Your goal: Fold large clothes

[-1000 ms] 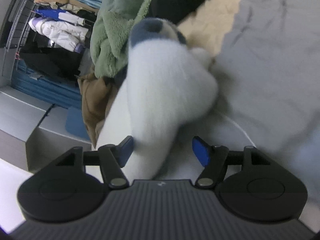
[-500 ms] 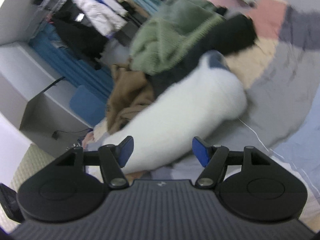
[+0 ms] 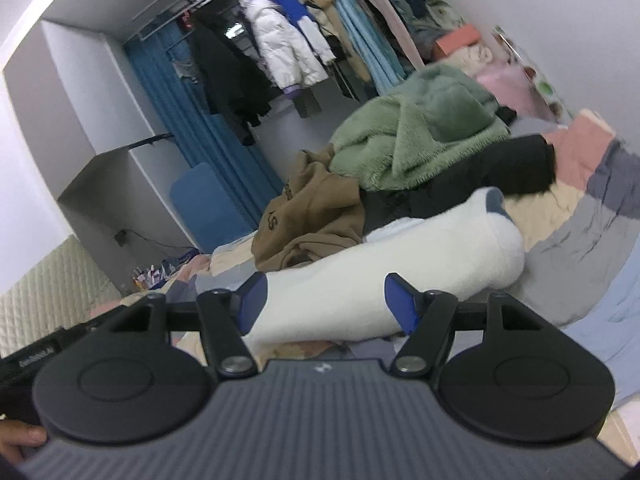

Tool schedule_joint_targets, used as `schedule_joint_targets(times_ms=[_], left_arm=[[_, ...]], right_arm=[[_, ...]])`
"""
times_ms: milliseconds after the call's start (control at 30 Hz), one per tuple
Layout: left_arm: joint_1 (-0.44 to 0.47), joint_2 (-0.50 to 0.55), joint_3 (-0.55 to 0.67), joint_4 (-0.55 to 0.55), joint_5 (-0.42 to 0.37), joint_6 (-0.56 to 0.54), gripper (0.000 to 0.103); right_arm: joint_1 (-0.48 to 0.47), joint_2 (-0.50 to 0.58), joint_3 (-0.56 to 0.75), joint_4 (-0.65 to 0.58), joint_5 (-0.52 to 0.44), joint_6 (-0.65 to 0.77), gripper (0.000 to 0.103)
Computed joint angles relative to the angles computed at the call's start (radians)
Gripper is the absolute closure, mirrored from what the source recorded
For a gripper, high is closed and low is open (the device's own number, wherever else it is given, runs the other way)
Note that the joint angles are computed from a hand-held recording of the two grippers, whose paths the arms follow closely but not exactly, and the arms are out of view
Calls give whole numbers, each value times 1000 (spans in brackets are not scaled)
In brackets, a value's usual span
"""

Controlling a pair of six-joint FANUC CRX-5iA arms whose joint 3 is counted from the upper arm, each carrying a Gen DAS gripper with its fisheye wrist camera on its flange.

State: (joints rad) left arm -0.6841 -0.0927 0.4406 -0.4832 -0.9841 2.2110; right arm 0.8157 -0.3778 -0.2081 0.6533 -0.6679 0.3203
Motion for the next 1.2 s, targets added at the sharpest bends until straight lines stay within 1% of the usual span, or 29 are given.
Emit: schedule_joint_targets(times_ms=[33, 100, 267, 367, 500, 700, 800, 900, 1033, 1133, 1200], left_arm=[[-27, -4, 4, -40, -26, 19, 21], [-63, -14, -2, -85, -56, 32, 21], [-126, -39, -28, -172, -87, 87, 21], [-172, -51, -45, -230, -109, 129, 21], [-178, -61, -71, -228, -120, 134, 21], [-184, -81, -108, -243, -128, 170, 21], [-179, -81, -110, -246, -136, 176, 20], [-162, -88, -120, -226, -120, 167, 20], [-170, -76, -103, -238, -129, 154, 20], [-161, -78, -106, -214, -117, 131, 19], [-166, -75, -101, -219, -124, 129, 19]], right_arm=[[15, -6, -7, 26, -13, -10, 35], [50, -20, -26, 89, -41, -48, 35], [122, -58, -90, 207, -83, -110, 35], [175, -63, -102, 253, -151, -122, 35], [231, -70, -135, 324, -203, -149, 35], [279, -71, -157, 314, -241, -145, 35], [285, -65, -153, 308, -253, -137, 35], [287, -55, -144, 309, -259, -127, 35], [295, -49, -142, 320, -267, -122, 35], [299, -44, -140, 319, -282, -131, 35], [301, -40, -138, 323, -287, -134, 35]])
